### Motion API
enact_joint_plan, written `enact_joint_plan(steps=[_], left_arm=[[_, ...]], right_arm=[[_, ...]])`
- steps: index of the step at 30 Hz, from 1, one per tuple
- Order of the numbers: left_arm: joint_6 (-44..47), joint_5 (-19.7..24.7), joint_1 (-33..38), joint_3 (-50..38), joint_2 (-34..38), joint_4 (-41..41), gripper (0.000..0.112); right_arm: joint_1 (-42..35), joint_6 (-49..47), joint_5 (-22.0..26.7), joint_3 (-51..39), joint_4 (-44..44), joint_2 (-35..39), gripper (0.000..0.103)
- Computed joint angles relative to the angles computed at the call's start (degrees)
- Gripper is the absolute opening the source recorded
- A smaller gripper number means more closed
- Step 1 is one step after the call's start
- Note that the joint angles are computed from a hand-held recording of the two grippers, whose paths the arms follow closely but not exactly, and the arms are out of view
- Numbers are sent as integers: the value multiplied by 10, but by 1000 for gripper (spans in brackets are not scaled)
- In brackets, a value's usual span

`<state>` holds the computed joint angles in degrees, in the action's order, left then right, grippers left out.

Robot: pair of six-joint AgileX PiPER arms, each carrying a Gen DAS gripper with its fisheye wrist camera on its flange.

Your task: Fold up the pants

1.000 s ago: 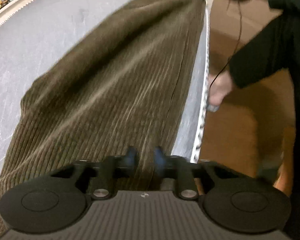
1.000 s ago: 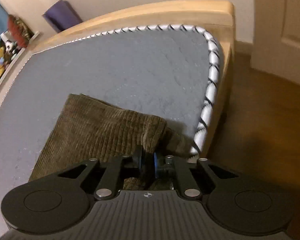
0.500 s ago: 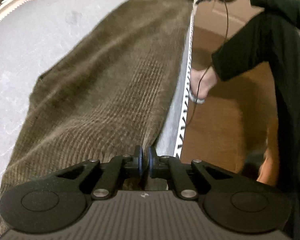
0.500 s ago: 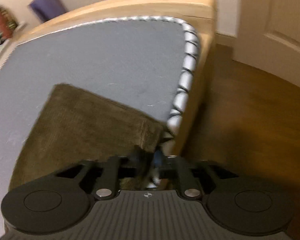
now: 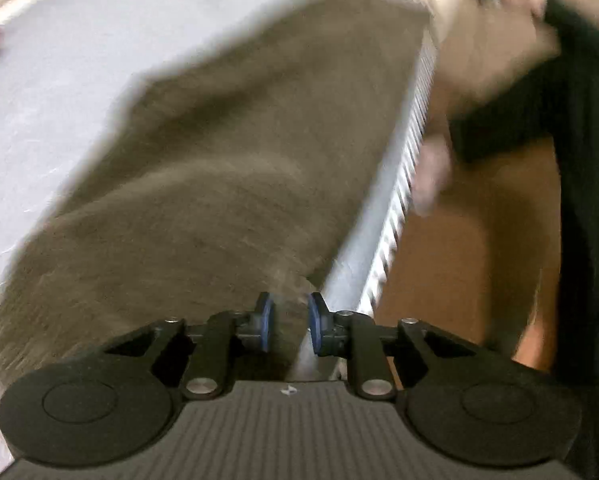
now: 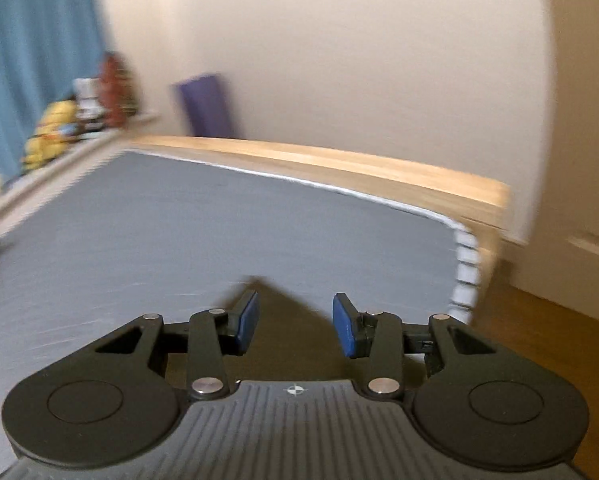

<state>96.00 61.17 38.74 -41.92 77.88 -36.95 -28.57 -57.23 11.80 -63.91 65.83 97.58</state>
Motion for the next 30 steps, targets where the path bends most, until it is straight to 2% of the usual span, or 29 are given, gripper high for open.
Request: enact_joint_plan(steps=[2, 3, 5, 7, 8, 11, 14, 17, 19, 20, 21, 23, 25, 27, 28, 30], left_arm=[[34, 56, 110, -33, 9, -60, 24], [36, 71, 161, -47, 17, -90, 30], [4, 60, 218, -73, 34, -134, 42], [-64, 12, 249, -86, 48, -156, 47], [-113, -7, 254, -95, 60, -155, 47], [-219, -50, 247, -108, 79, -117, 60], [-269, -44, 241, -122, 98, -87, 66], [-311, -58, 227, -124, 118, -79, 66], [-319, -52, 230, -126, 139, -91, 65], [-323, -62, 226, -126, 143, -91, 62], [-323, -88, 212, -116, 133, -83, 45], [-276, -110, 207, -107, 121, -81, 31], [-248, -130, 222, -104, 101, -78, 30], [-248, -108, 242, -113, 120, -78, 33], [-255, -123, 235, -105, 120, -63, 36], [-250, -180, 203, -80, 98, -46, 56]], right_arm=[[33, -91, 24, 19, 80, -27, 44], [54, -140, 40, 33, 121, -40, 44], [89, -198, 73, 53, 163, -61, 44], [141, -236, 96, 72, 183, -80, 44], [164, -251, 107, 79, 189, -86, 44], [240, -278, 123, 90, 196, -100, 44], [308, -229, 116, 81, 140, -107, 44], [358, -177, 110, 66, 89, -104, 44], [386, -148, 108, 49, 64, -93, 44], [398, -136, 106, 45, 54, -92, 44], [412, -120, 100, 35, 42, -85, 44], [434, -94, 90, 25, 16, -80, 44], [447, -86, 81, 27, 5, -79, 44], [454, -81, 75, 31, 0, -77, 44], [454, -77, 76, 29, -4, -75, 44], [454, -70, 75, 26, -13, -71, 44]])
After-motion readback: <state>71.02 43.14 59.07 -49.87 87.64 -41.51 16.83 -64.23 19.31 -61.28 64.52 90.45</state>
